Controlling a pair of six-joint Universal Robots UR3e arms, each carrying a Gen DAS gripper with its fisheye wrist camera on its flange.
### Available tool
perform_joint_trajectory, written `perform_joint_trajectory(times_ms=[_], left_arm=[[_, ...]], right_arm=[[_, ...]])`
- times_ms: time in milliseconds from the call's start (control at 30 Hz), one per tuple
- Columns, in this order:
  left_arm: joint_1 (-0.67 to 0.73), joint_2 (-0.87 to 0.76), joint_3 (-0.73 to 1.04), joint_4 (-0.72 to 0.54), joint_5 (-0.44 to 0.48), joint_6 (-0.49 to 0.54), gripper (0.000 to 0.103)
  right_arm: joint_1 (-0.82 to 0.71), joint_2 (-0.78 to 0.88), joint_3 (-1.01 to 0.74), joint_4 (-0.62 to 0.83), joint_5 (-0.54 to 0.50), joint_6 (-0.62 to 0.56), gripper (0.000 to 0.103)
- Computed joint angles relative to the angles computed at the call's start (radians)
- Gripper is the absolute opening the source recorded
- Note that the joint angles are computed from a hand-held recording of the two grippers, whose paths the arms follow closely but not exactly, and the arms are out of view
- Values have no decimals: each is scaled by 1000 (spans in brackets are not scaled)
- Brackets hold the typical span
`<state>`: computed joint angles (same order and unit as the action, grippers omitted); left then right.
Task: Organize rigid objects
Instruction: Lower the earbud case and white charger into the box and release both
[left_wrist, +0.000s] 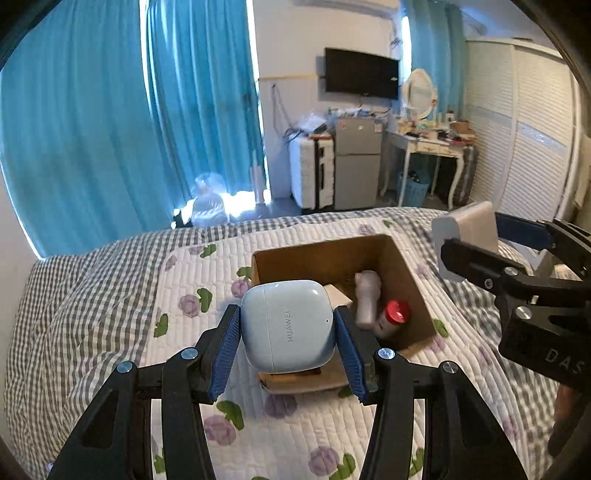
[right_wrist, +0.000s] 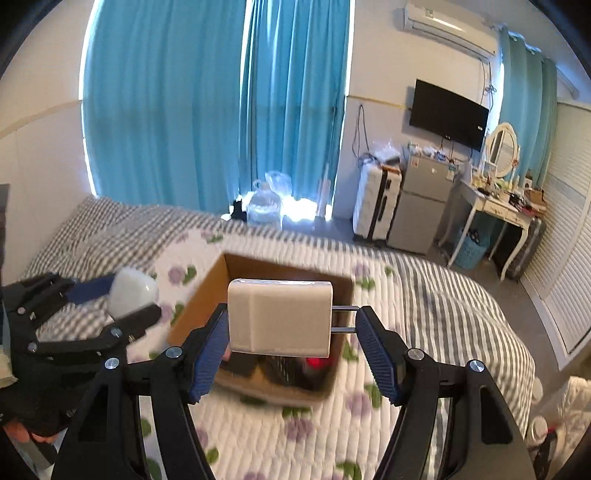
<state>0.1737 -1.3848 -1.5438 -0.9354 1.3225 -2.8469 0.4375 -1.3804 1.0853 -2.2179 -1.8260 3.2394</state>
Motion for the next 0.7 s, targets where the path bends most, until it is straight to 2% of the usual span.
perform_joint_trajectory(times_ms=[133, 267, 400, 533, 700], left_arm=[[-66, -184, 125, 29, 48, -36, 52], [-126, -378, 237, 14, 97, -57, 52], [-176, -531, 313, 42, 168, -62, 52], [-182, -598, 313, 101, 167, -67, 52], [-168, -638, 299, 190, 131, -48, 54]], right_arm=[[-53, 131, -165, 22, 62, 2, 68], [-93, 228, -218, -6, 104, -15, 68], [-144, 301, -186, -70, 151, -29, 68], [-203, 321, -98, -142, 197, -30, 68], [-245, 324, -29, -195, 195, -77, 68]])
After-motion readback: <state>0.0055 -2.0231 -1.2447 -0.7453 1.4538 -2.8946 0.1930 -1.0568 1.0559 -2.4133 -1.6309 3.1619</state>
